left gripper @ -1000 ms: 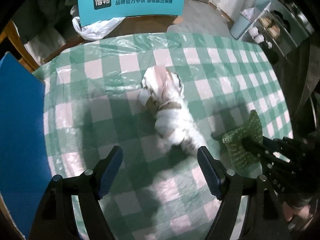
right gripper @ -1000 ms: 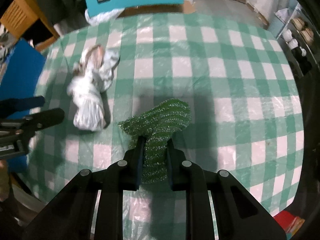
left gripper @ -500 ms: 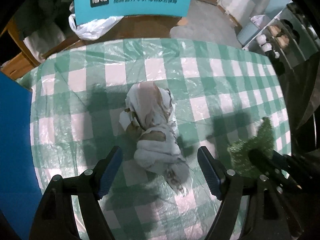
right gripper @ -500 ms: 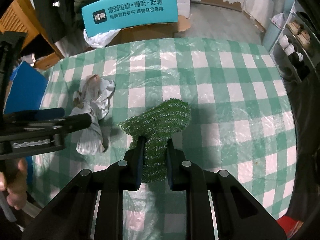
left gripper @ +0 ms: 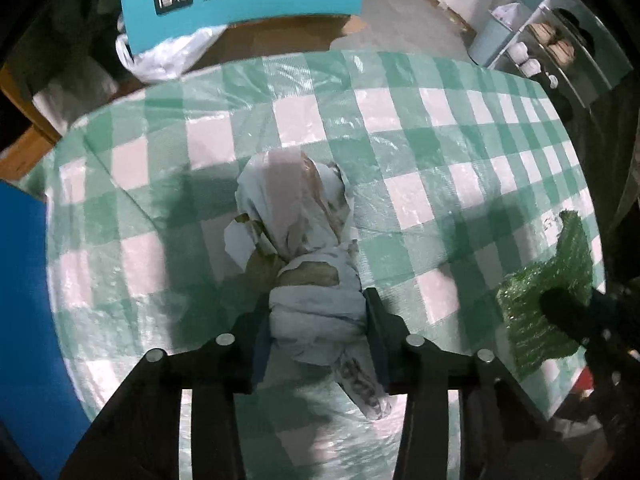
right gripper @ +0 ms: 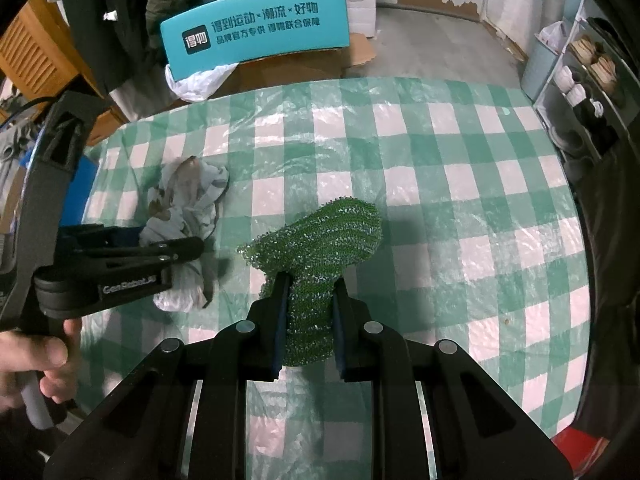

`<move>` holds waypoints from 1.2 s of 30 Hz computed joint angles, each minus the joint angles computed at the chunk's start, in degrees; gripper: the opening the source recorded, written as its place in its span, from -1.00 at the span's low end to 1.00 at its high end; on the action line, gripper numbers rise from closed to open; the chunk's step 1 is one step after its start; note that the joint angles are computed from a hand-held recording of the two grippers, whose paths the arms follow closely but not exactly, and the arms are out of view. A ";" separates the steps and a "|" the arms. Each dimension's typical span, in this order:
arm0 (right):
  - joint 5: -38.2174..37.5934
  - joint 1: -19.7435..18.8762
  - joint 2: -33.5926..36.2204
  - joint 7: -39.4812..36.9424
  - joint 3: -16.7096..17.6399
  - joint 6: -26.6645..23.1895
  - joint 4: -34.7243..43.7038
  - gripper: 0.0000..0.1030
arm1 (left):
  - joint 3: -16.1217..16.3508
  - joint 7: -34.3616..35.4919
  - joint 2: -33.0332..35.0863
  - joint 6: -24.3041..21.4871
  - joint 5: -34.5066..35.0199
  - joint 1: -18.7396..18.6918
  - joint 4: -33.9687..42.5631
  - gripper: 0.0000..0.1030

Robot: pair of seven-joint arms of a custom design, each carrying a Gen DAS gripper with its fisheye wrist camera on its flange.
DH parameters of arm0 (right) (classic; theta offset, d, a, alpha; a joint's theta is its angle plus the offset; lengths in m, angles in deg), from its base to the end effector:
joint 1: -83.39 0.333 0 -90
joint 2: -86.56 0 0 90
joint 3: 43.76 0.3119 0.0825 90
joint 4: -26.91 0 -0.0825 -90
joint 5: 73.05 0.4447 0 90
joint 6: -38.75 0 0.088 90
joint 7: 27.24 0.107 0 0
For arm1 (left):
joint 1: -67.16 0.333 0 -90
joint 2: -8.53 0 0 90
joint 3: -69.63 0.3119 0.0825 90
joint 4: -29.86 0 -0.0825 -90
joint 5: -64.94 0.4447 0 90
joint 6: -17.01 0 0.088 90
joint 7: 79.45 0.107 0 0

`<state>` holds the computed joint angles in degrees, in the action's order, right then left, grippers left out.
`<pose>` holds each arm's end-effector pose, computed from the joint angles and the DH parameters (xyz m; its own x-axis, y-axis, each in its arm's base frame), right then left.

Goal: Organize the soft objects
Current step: 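Grasp the white plastic-wrapped bundle with left gripper while right gripper lifts the green insole, then carry the green insole with right gripper while left gripper carries the wrapped bundle to the box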

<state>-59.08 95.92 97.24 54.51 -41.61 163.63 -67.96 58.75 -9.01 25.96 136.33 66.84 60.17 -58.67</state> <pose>0.6832 0.1865 0.5139 0.3159 -0.9292 -0.1918 -0.9081 -0.2375 -0.3450 0.7016 -0.2090 0.4826 0.0207 -0.9945 0.1023 -0.9758 -0.0424 -0.2145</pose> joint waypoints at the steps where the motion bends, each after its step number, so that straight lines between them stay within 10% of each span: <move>1: -0.02 0.02 -0.07 -0.05 0.01 0.02 -0.09 -0.68 | -0.01 0.52 -0.54 0.19 0.35 0.00 -0.51 -0.21; 36: 1.77 2.45 -5.94 -2.31 1.55 2.60 -0.19 -0.68 | 1.49 3.44 -21.94 7.17 3.17 -0.15 -16.92 -0.23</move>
